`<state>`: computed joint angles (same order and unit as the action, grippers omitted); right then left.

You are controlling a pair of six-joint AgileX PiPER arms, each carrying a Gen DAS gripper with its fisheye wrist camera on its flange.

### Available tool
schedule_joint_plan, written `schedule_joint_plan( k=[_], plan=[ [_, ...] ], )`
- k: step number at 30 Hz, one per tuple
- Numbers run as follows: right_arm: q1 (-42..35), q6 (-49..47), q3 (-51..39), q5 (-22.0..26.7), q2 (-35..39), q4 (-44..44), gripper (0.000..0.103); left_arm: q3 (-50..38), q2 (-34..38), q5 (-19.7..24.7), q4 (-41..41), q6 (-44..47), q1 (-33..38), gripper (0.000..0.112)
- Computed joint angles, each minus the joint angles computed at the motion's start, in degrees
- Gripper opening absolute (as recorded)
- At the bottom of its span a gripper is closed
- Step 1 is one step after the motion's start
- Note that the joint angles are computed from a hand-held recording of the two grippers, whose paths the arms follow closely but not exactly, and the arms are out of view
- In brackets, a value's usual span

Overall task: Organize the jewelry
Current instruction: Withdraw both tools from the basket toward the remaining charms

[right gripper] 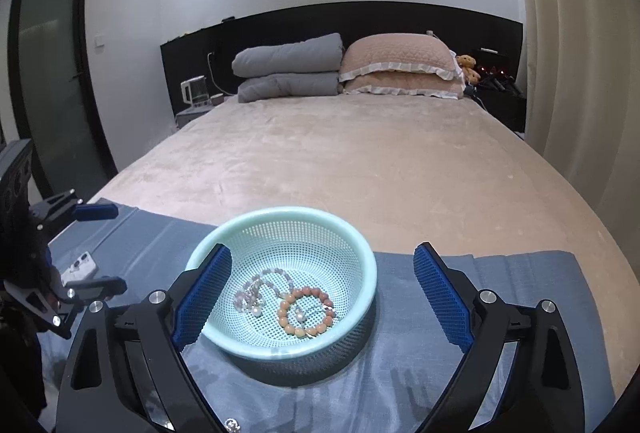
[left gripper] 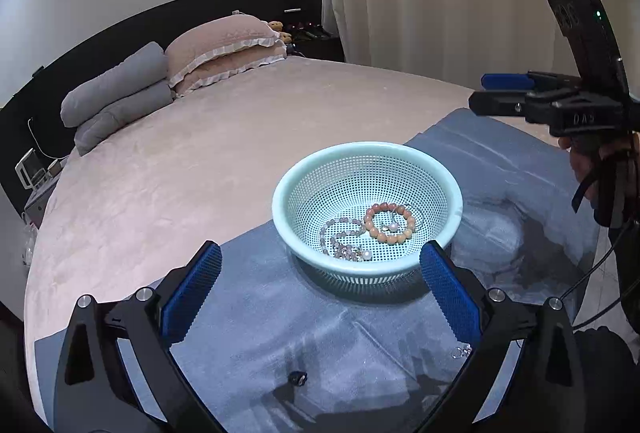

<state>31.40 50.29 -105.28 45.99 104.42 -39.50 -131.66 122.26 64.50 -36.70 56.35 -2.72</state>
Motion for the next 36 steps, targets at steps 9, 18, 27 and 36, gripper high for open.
schedule_joint_plan(
  k=[9, 18, 27, 36],
  plan=[
    [5.0, -1.6, -0.2, 4.5, -3.5, -3.7, 0.089, 12.4, -7.9, -1.5, -3.4, 6.7, 1.9, 0.097],
    [11.5, -2.9, 20.3, 0.3, -10.6, -7.2, 0.088, 37.1, -17.6, -4.3, -8.8, 25.4, 3.3, 0.097],
    [10.7, -13.0, 35.8, -13.4, -13.2, 8.6, 0.088, 48.1, -19.3, -4.1, -8.0, 30.3, 1.0, 0.097],
    [10.7, -25.2, 35.0, -16.2, -9.3, 20.8, 0.085, 51.9, -19.5, -6.4, -8.1, 32.6, -2.4, 0.097]
  ],
)
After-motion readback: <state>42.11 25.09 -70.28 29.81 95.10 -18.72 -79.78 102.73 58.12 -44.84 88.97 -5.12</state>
